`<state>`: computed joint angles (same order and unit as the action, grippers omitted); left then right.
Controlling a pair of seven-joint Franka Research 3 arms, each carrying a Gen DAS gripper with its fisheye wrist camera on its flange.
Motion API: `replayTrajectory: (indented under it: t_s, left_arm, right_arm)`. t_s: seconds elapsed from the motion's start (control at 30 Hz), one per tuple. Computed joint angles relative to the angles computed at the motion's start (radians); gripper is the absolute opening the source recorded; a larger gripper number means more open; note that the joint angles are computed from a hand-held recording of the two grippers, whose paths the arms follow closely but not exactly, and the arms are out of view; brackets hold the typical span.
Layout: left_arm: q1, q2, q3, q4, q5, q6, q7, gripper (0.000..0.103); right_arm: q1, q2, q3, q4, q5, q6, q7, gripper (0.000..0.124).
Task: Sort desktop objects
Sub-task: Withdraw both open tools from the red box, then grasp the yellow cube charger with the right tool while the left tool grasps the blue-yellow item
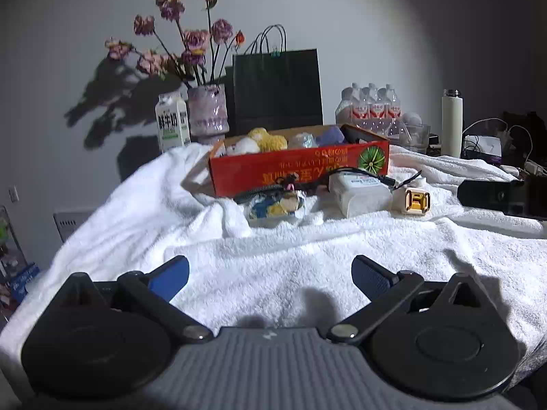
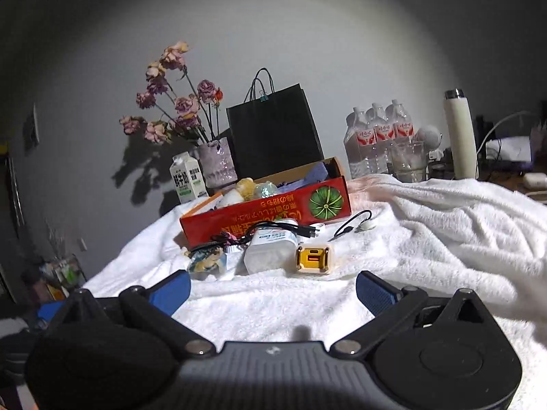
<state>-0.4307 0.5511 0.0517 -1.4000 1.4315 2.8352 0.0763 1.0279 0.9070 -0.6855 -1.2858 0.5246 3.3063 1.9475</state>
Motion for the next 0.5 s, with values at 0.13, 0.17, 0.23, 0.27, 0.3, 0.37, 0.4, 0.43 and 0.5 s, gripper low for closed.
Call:
replayTrajectory:
  t_s: [0.13, 0.17, 0.23, 0.27, 0.3, 0.37, 0.4, 0.43, 0.5]
  left_arm:
    - [0.007, 0.008, -0.007, 0.0, -0.035, -0.003, 0.03, 0.103]
    - [0.011, 0.012, -0.009, 0.003, -0.049, 0.002, 0.042, 0.103]
    - [0.015, 0.016, -0.01, 0.005, -0.075, 0.012, 0.063, 0.103]
    - [0.02, 0.023, -0.014, 0.014, -0.099, 0.014, 0.086, 0.103]
    - [0.024, 0.033, -0.017, 0.03, -0.127, 0.017, 0.11, 0.103]
    - [0.047, 0.066, -0.025, 0.075, -0.191, 0.06, 0.177, 0.103]
    - [0.073, 0.094, -0.05, 0.109, -0.255, 0.079, 0.253, 0.103]
    - [0.094, 0.127, -0.076, 0.155, -0.323, 0.067, 0.33, 0.103]
    - [0.131, 0.215, -0.135, 0.288, -0.452, 0.024, 0.491, 0.1]
  right_arm:
    - [-0.026, 0.007, 0.042, 0.016, 0.018, 0.029, -0.042, 0.103]
    - [-0.017, 0.015, 0.024, 0.023, 0.024, 0.008, -0.052, 0.103]
    - [0.0, 0.037, -0.016, 0.037, 0.002, -0.026, -0.049, 0.103]
    - [0.011, 0.053, -0.045, 0.045, -0.011, -0.044, -0.035, 0.103]
    - [0.016, 0.062, -0.062, 0.051, -0.027, -0.057, -0.024, 0.103]
    - [0.014, 0.075, -0.077, 0.073, -0.061, -0.095, -0.004, 0.103]
    - [0.016, 0.086, -0.098, 0.095, -0.076, -0.144, 0.017, 0.103]
    - [0.011, 0.101, -0.12, 0.129, -0.093, -0.199, 0.041, 0.103]
    - [-0.031, 0.133, -0.124, 0.223, -0.132, -0.294, 0.068, 0.103]
